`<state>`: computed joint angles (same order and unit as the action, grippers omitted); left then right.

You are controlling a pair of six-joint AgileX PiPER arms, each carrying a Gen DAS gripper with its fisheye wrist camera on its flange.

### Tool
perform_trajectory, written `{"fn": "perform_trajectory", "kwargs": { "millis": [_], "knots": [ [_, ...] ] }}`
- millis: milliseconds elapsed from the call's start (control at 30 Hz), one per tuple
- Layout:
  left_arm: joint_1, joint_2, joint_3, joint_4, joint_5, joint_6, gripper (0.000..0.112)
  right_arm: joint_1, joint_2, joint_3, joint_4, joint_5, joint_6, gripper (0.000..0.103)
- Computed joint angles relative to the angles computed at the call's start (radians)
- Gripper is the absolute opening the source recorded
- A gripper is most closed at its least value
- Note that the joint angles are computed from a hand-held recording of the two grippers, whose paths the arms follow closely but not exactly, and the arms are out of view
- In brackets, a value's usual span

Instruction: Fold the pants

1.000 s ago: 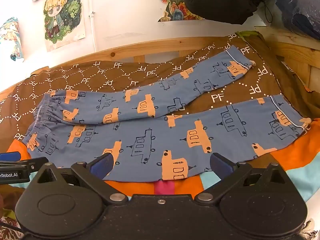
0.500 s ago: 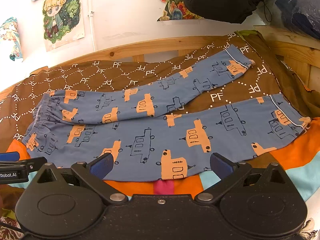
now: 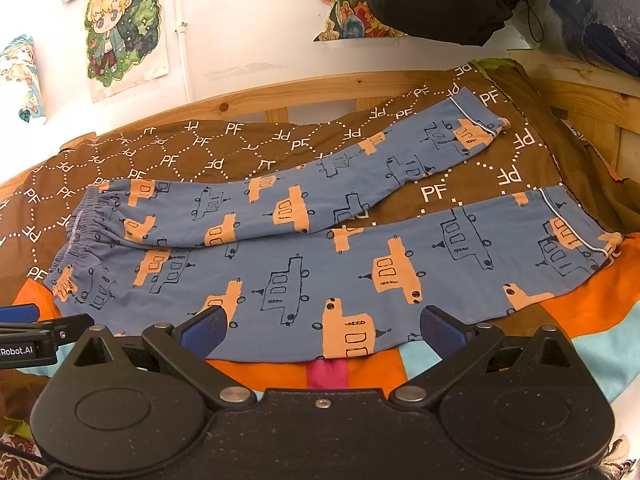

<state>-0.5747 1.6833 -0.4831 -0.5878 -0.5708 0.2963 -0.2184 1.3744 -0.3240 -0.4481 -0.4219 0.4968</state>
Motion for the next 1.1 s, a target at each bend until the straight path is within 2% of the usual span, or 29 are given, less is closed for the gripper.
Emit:
{"fn": "perform_trajectory", "kwargs": {
  "millis": [100,1100],
  "knots": [
    [0.001,0.000,0.000,0.000,0.000,0.000,0.103,-0.011,0.011,0.005,-0.008,-0.020,-0.002,0.102],
    [0.006,-0.003,-0.002,0.003,0.008,0.000,0.103,-0.007,0.001,0.000,-0.018,-0.002,0.015,0.102]
  ]
}}
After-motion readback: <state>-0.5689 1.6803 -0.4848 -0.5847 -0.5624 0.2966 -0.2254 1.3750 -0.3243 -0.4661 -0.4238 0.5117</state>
